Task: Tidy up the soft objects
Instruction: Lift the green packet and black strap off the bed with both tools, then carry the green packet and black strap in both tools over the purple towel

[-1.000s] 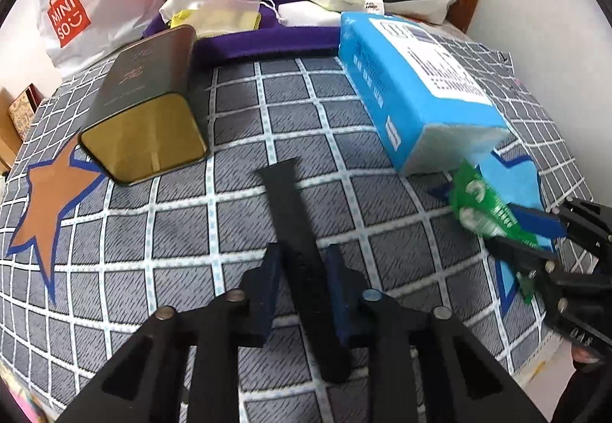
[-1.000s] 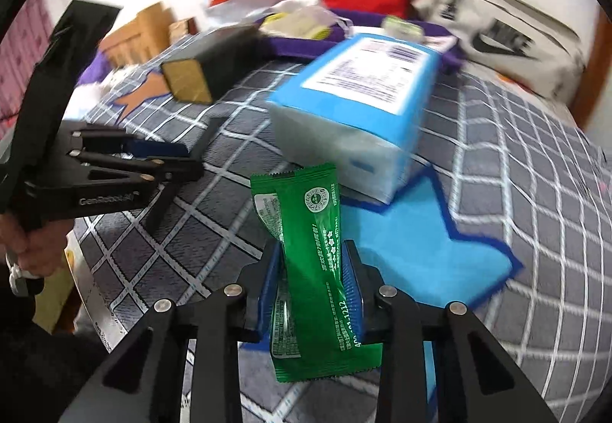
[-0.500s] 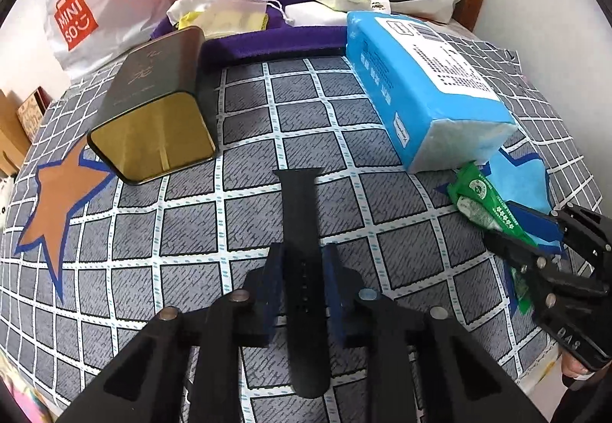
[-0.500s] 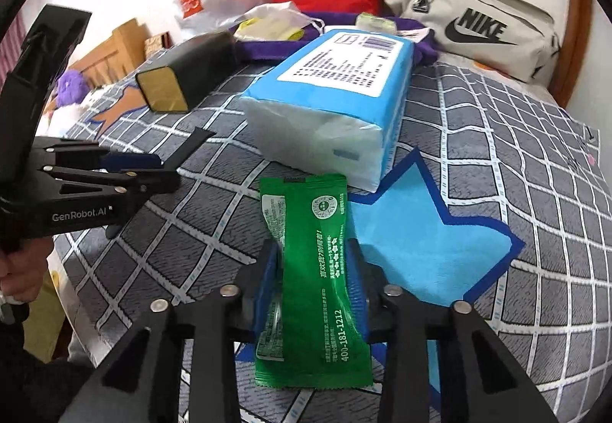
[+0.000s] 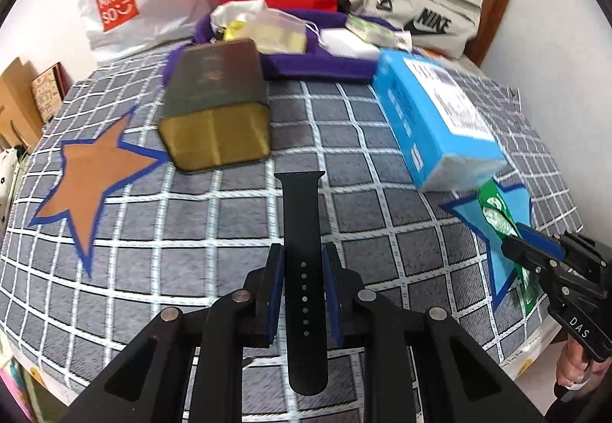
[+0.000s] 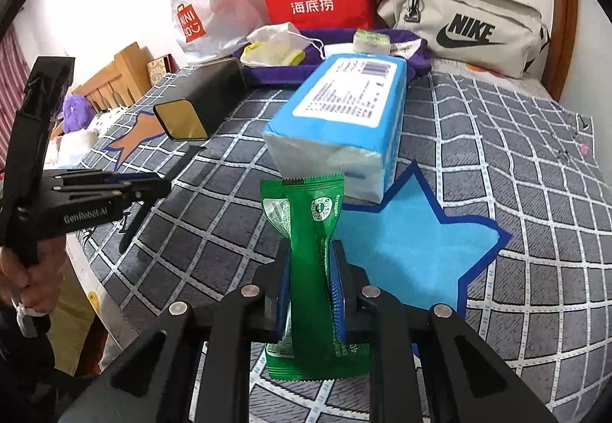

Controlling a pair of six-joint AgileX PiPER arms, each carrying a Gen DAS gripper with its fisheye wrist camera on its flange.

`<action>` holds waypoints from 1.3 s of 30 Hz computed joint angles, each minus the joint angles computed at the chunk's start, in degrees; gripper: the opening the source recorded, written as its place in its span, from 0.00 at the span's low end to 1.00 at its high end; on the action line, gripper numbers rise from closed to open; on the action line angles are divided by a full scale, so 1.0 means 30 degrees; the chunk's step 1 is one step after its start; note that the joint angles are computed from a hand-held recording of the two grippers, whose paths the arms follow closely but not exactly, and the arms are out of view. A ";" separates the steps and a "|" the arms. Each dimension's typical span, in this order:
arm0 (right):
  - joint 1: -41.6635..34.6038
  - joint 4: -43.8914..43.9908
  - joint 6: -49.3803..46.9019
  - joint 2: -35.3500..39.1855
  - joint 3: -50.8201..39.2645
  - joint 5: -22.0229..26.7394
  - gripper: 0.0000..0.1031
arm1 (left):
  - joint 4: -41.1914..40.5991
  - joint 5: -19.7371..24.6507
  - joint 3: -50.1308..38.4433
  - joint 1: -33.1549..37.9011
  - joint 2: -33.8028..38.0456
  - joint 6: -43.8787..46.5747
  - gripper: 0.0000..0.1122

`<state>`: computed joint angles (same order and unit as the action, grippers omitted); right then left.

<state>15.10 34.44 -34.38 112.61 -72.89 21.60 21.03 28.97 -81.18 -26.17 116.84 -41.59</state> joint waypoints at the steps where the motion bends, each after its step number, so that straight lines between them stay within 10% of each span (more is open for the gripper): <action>1: 0.0093 -0.0389 0.0495 -0.0114 0.0015 -0.0055 0.18 | 0.0169 -0.0169 0.0339 0.0109 -0.0357 -0.0252 0.17; 39: -0.0018 -0.5763 0.7090 0.3479 -1.1795 0.5379 0.18 | -0.1031 0.2920 -0.5367 0.2280 -0.0324 0.2373 0.17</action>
